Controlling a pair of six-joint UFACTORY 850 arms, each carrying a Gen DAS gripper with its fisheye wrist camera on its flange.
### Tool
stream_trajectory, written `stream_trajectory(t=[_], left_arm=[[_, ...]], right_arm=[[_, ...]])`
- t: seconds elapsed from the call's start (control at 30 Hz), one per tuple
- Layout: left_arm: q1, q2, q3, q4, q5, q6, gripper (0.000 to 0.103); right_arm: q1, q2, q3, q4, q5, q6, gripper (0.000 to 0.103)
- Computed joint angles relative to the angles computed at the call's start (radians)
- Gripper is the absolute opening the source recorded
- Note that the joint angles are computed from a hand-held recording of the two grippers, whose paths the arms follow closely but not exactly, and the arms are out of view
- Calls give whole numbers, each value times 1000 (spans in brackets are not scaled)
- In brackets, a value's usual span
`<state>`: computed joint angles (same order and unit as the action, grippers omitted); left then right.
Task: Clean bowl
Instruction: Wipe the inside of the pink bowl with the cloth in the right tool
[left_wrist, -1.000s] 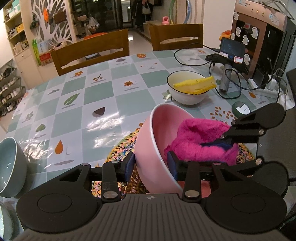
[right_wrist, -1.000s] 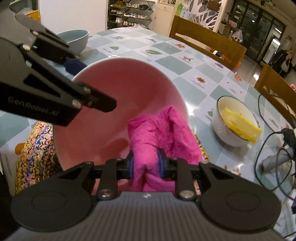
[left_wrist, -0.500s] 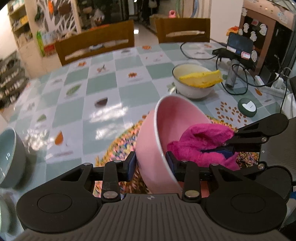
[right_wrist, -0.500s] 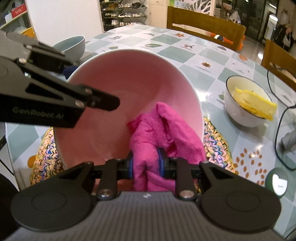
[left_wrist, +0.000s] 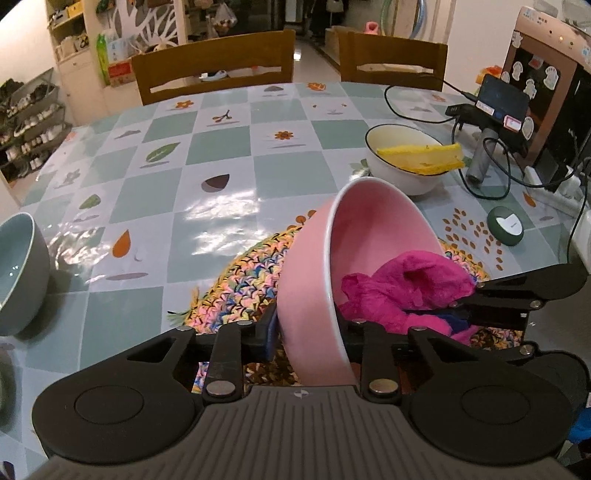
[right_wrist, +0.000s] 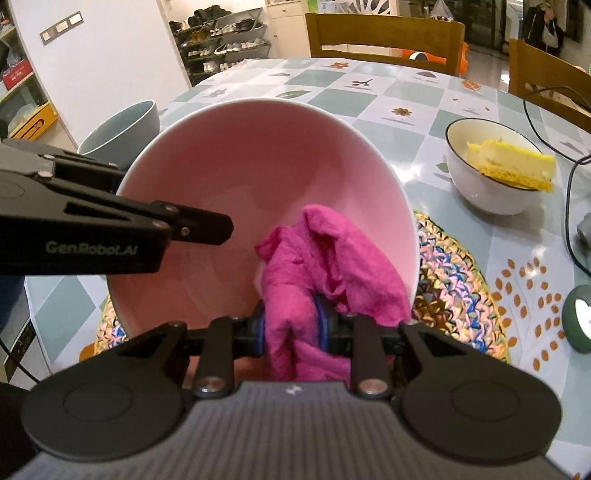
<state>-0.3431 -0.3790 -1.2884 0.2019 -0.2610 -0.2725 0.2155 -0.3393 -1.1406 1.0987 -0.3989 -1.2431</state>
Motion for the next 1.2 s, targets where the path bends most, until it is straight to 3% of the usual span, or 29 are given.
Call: stream_trajectory(t=[0.27,0.47,0.77,0.97,1.2], left_arm=[[-3,12,12,79,3,-23,26],[-3,19,3,83,-14,16,25],[-23,47,16,228,-22,-22,25],[-31,49,24,317,-12,-62,24],[-37,64,53,418,30,-118,24]], right_arm=[[10,9,7,-5,0,34,28],[8,15,13,24,-42,50,28],[18,36,21,26,-107,66,28],[27,48,37,19,-88,51,28],[58,70,55,-78,0,54,27]])
